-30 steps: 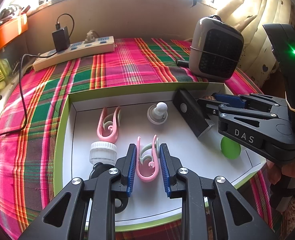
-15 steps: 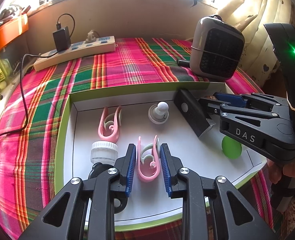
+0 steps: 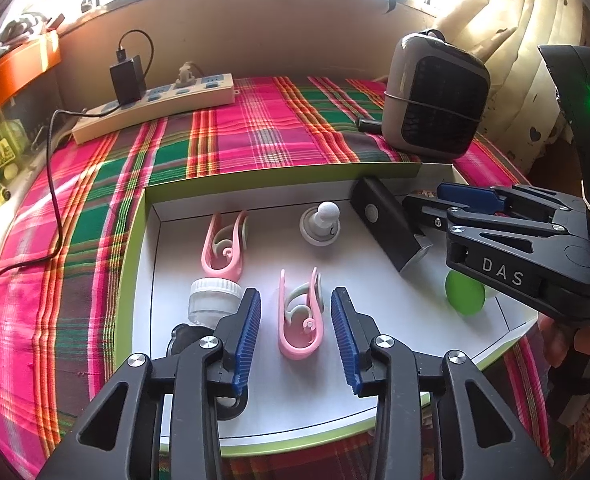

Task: Organize objects
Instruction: 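Lower the pink clip into the box and open the left gripper while the right gripper releases the walnut, then withdraw both open grippers from the box toward the second walnut and white cable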

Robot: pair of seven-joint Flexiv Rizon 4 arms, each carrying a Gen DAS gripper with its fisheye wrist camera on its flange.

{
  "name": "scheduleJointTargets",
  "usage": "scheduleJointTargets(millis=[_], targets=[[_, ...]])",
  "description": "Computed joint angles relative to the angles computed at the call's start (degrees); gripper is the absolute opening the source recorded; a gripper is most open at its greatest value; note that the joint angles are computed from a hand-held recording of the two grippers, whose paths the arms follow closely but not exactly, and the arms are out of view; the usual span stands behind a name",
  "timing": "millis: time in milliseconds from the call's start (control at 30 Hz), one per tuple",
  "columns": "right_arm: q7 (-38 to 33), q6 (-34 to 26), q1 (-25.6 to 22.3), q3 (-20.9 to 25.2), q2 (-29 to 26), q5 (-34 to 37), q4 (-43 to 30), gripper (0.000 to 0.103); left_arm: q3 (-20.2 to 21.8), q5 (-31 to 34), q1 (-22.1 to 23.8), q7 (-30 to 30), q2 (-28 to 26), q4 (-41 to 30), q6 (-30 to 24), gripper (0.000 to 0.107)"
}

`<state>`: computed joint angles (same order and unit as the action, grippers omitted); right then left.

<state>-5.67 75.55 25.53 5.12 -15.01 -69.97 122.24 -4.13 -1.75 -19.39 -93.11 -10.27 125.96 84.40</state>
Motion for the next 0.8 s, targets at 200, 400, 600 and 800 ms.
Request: scheduleJointTargets(millis=[200, 400, 600, 800], targets=[[2.3, 0.25, -0.22, -0.03, 0.65, -2.18, 0.4, 0.041, 1.83, 3.01, -1.26, -3.14, 0.51, -0.4, -0.47, 0.035], [5.05, 0.33, -1.0, 0.46, 1.79, -4.68, 1.07, 0.041, 3.16, 7.61, -1.84, -7.0, 1.37, -1.06, -0.98, 0.036], [8.56, 0.78, -2.14, 1.22, 3.58, -8.22, 2.15, 0.045, 3.03, 10.95, -1.52, -9.57, 3.17, -0.29, -0.51, 0.036], [12.04, 0.96, -3.45, 2.33, 5.53, -11.42, 3.31, 0.045, 2.1, 11.99, -0.79, -10.63, 4.92, 1.04, -0.23, 0.036]])
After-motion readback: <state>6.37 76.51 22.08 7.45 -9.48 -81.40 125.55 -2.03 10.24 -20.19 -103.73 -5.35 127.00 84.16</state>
